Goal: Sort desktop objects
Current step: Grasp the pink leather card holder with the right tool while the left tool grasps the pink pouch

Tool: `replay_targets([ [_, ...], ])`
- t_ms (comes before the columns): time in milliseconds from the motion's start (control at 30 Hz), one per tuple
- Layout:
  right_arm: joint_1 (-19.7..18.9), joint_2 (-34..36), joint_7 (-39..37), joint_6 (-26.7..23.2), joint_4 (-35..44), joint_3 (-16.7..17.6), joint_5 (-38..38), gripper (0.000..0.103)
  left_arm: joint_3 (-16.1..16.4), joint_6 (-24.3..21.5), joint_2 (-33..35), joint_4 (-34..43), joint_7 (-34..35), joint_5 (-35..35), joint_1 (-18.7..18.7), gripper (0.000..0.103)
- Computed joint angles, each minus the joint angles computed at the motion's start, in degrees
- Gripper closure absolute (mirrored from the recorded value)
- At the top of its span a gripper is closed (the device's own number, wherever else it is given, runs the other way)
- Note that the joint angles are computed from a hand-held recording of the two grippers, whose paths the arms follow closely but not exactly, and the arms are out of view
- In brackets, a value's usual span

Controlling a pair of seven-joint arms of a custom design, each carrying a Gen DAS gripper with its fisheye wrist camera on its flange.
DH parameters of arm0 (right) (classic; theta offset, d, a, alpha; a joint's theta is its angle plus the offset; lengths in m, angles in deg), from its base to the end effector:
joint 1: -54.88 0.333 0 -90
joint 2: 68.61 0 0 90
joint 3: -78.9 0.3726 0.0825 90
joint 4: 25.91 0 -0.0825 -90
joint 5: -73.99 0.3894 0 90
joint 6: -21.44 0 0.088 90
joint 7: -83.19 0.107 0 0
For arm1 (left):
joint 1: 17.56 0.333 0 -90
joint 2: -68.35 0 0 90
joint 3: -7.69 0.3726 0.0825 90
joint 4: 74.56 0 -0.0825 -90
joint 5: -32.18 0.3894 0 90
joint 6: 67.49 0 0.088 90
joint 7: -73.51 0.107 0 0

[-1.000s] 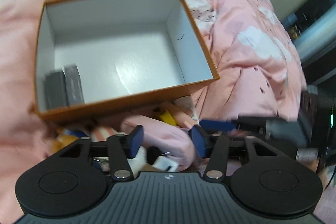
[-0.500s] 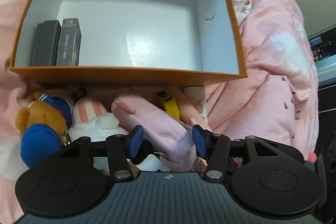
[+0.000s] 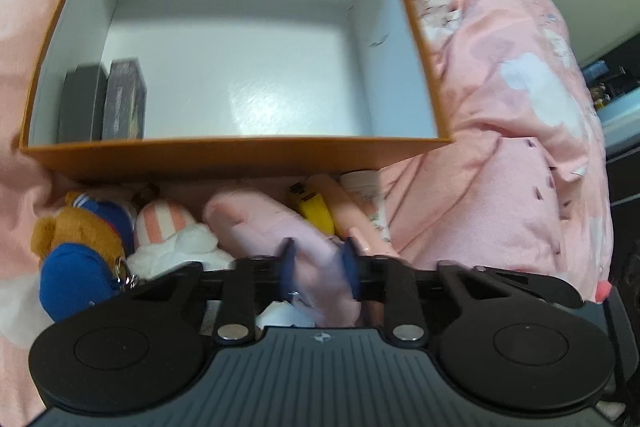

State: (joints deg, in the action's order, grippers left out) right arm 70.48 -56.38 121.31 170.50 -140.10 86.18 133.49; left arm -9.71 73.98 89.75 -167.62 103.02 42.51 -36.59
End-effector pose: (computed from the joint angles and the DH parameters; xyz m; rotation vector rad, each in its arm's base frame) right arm 0.5966 0.2274 0.4424 -2.0141 1.2229 0.0805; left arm 0.6037 -0.4029 0.5186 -2.4903 1.7349 -0.7617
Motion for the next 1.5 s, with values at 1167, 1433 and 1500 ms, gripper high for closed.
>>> replay_targets([
  [1167, 0.5, 3.3, -0.6, -0.1, 3.8, 0.2, -6.4, 0.088, 0.7, -5.6, 4.0, 3.8, -7.5, -0.9, 0.2, 0.044],
  [1433, -1.5, 3.8, 1.7, -5.2, 5.1, 0.5, -3.0, 0.102, -0.5, 1.1, 0.6, -2.1, -4.6, -2.6, 2.1, 0.065],
  [1500, -1.8, 3.5, 1.9, -6.0, 5.0, 0.3, -2.0, 0.102, -1.2, 3.5, -0.8, -4.2, -3.4, -4.3, 3.0, 0.071],
])
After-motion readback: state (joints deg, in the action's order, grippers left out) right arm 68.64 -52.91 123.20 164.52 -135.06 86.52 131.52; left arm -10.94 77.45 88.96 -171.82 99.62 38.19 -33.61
